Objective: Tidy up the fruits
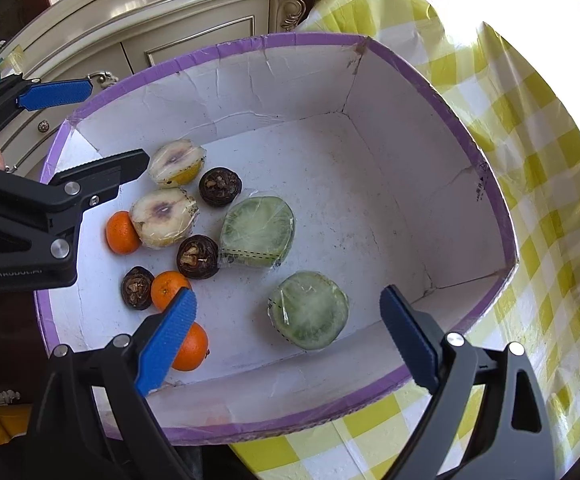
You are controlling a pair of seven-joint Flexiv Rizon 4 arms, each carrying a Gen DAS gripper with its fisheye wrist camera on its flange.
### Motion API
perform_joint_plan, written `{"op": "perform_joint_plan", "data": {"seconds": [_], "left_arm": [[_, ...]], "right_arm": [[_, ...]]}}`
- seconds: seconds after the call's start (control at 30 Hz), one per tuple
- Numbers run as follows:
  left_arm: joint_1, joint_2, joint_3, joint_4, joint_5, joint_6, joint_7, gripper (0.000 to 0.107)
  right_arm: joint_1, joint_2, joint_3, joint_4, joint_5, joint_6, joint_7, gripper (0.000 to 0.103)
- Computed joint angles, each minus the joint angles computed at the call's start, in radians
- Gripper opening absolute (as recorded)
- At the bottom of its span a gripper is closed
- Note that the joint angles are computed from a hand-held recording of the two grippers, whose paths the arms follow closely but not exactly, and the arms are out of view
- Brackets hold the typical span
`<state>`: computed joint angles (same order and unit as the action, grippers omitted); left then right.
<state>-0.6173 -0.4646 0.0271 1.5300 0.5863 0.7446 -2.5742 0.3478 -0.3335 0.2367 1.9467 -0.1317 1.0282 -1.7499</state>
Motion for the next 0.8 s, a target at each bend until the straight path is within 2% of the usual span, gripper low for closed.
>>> {"op": "perform_joint_plan", "data": {"seconds": [0.37,0.8], "left_arm": [[0.018,-0.032,-0.011,0.002,-0.079,0.022,0.061,0.089],[0.013,-0.036,0.0,0.008,-0.094,0.03,0.069,0.089]], "right_arm": [[0.009,-0.029,-0.013,0.005,-0.036,0.001,0.034,0.093],[0.008,-0.034,-0.012,0.013,-0.043,0.005,0.036,0.093]]}}
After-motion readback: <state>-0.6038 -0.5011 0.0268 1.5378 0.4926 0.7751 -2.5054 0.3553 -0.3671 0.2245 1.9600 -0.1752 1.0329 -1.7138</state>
